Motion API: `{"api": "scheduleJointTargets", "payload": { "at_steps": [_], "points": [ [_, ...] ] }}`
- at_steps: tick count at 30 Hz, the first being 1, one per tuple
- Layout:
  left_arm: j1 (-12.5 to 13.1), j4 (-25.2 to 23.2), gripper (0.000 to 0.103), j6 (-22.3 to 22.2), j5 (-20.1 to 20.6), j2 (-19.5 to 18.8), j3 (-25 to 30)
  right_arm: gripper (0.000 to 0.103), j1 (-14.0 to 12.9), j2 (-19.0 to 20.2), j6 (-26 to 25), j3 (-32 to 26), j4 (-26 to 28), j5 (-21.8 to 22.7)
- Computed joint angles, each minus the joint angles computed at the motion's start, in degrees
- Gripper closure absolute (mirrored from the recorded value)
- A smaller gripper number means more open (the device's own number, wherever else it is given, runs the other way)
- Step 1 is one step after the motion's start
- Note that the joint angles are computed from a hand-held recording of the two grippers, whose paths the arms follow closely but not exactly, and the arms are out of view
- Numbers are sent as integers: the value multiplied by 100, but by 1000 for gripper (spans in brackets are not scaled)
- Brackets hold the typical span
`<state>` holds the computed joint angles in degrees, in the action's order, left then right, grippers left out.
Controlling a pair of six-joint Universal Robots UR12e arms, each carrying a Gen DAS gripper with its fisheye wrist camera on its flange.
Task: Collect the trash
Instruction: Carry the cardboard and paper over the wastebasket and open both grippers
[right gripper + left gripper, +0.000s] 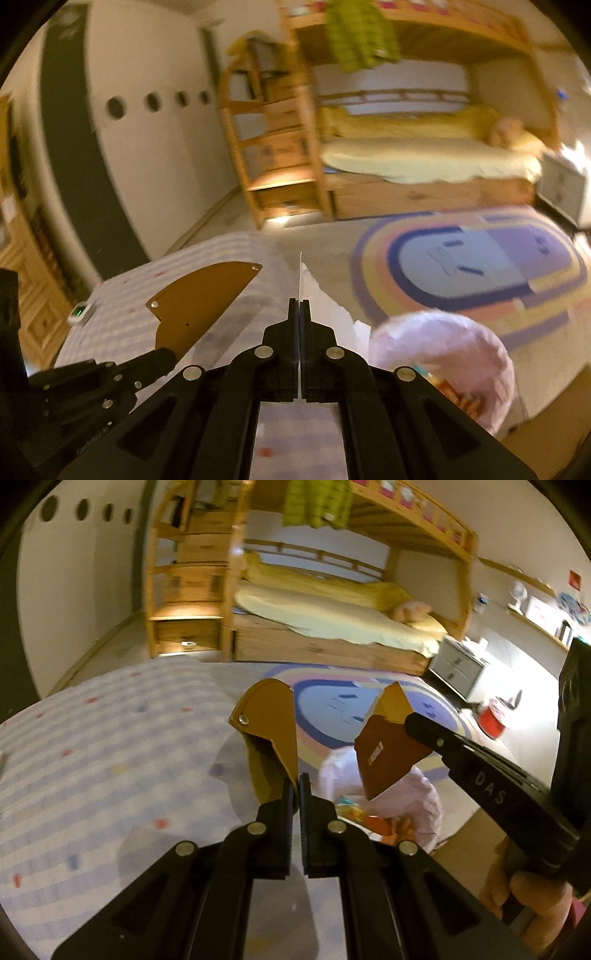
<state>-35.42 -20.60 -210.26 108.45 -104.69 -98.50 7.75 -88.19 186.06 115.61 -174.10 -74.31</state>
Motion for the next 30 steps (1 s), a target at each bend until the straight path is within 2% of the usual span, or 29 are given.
{"api": "scheduleJointTargets", "payload": {
  "at_steps": [7,15,16,17,18,19,20,25,28,30],
  "points": [
    [-99,-174,101,497,-466,-586,646,103,-362,9,361,209,38,-132],
    [-64,-221,101,689,-1003,-966,1011,97,-684,-13,559,301,41,-88],
    [-56,-291,97,702,-1085,-1010,1070,93,-711,-24,583,317,29,-99],
    [-60,-407,92,708,-1109,-1043,1139,85,-741,-43,633,342,7,-101],
    [-65,-402,76,712,-1114,-1053,1150,78,-762,-67,684,366,-16,-114],
    [-66,-331,58,725,-1117,-1047,1133,77,-776,-85,705,382,-26,-125],
    [-71,-263,54,705,-1088,-1040,1113,76,-798,-108,734,393,-23,-125],
    [-36,-176,53,422,-1049,-919,966,75,-833,-194,777,379,23,9],
    [-12,-87,53,212,-832,-742,785,65,-748,-284,713,337,116,44],
    [-31,-101,52,90,-464,-585,637,56,-662,-361,658,273,283,143]
  ]
}}
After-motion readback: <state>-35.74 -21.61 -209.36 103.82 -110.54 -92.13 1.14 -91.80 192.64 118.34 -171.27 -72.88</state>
